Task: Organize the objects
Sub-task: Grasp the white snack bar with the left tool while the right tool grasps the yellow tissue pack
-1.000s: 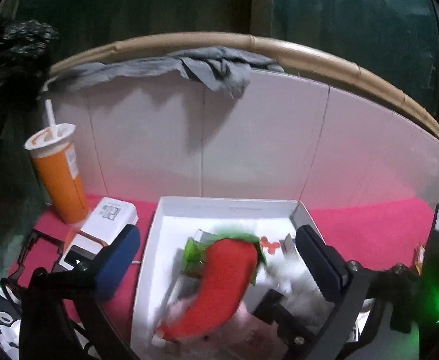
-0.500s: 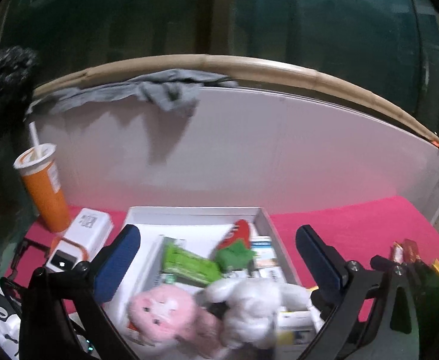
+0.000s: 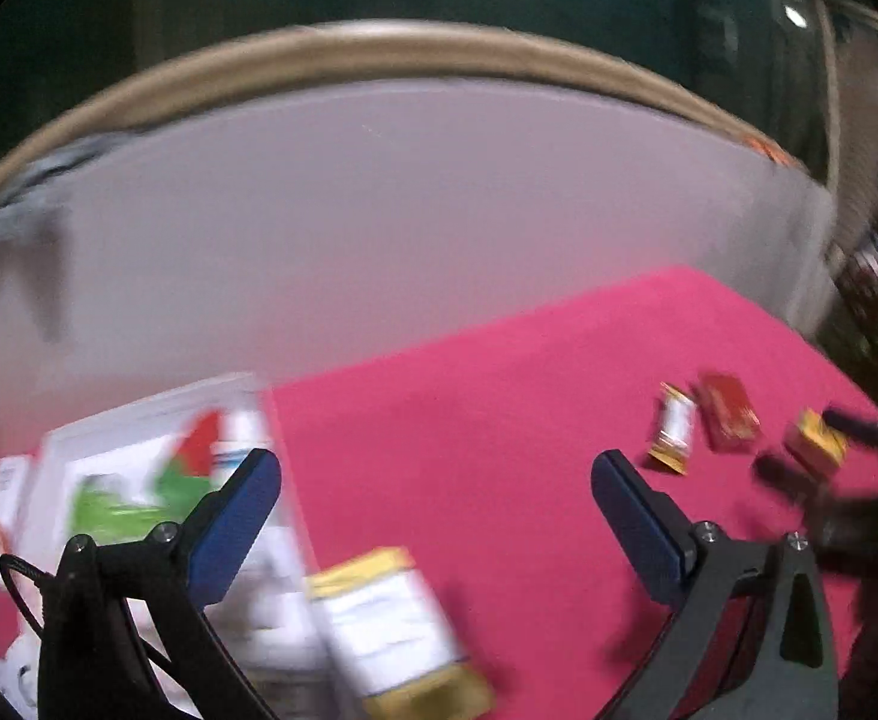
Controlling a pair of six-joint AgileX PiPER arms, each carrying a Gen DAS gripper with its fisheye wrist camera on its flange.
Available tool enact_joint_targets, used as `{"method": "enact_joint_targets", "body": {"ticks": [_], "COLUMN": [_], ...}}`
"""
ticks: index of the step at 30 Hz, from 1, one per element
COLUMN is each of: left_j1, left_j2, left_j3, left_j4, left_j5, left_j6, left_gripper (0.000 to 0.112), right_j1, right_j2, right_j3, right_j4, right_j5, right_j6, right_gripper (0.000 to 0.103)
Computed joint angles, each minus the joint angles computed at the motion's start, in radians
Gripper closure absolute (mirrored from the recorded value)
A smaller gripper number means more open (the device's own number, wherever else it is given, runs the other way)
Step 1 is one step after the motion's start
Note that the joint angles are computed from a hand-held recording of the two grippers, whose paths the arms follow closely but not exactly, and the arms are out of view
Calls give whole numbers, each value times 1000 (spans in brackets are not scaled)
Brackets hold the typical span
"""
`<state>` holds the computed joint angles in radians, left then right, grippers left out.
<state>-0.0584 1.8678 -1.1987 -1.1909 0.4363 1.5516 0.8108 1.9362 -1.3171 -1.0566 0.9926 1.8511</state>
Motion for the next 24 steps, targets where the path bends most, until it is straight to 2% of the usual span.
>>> {"method": "enact_joint_targets", "body": {"ticks": [3, 5, 7, 10, 14, 20, 24], "left_j1": [-127, -210, -279, -352, -413, -465, -468], "left_j2": [61, 105, 156, 238, 340, 471, 522], "left_j3": [-25, -40, -73, -160, -297, -504, -602], "left_j4": [116, 161, 212, 334, 450, 698, 740], "left_j5": [-28, -82, -110, -103, -62, 15, 87], "left_j6": [-91, -121, -162, -288, -423, -692, -757], "left_gripper": [9, 9, 9, 9, 9, 9, 9], "right_j1": [-49, -77, -122, -198, -292, -360, -368], "right_j2": [-153, -237, -322, -407, -431, -356, -332], "right_j3": [262, 396, 523, 657, 726, 711, 702], "right_j4": [-35, -56, -81, -131, -206, -236, -159], "right_j5": [-8, -21, -64, -162, -318, -406, -447], "right_j6": [95, 140, 167, 170, 128, 84, 5], "right_gripper": [1, 1, 1, 1, 1, 1, 1]}}
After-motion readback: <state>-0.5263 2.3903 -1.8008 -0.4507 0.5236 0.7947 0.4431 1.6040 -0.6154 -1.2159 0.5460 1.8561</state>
